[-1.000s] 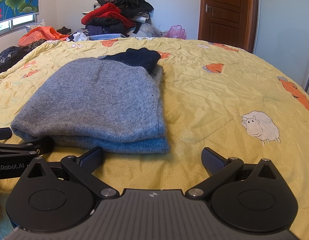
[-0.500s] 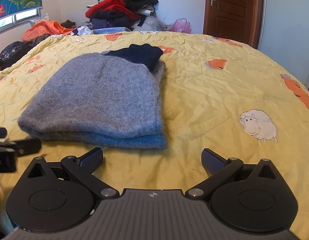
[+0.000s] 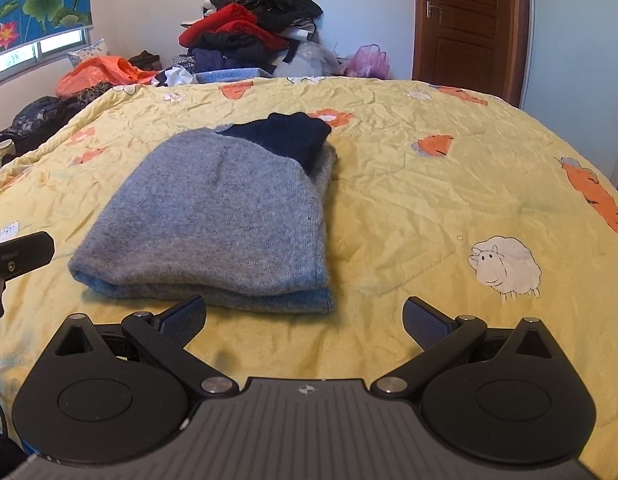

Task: Fold small clothes

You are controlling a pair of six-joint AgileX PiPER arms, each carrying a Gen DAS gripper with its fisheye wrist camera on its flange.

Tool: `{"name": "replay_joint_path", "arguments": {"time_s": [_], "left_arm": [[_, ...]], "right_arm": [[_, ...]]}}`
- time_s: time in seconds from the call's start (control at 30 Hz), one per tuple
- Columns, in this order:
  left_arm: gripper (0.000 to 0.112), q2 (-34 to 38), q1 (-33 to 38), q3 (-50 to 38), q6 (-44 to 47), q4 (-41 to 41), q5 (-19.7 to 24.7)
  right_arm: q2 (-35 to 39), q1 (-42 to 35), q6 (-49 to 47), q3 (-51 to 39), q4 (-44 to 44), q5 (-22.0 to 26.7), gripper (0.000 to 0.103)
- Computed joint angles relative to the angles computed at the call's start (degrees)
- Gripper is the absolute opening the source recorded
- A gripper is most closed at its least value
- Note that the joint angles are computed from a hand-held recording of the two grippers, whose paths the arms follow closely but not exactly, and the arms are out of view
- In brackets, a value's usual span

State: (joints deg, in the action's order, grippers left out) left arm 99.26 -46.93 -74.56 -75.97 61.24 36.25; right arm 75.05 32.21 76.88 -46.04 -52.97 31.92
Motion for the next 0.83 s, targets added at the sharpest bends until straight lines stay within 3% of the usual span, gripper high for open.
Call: {"name": "replay_joint_path", "arguments": {"time_s": [0.13,0.43,0.6,0.83], "left_arm": [[0.103,-1.0,1.1,1.2,0.7,-2.9,-3.3],[0.103,-0.2,1.5,-0.3,4.4,-7.2,-2.7],[0.103,-0.8,0.6,1.3,-3.3,-1.3,-0.8],[0.103,-0.2,1.1,0.3,0.2,-5.2,-1.0]], "right_arm": [[0.0,-0.4,-1.0,-0.1,1.5,-0.4,0.103],[-0.6,0.5,-4.1,-2.0,3.5,0.5,0.103],[-0.7,-0.2,-5.0,-2.0,4.8,0.0,0.103],[-0.6,-1.0,-5.6,-2.2,6.2,-0.4,0.103]]}}
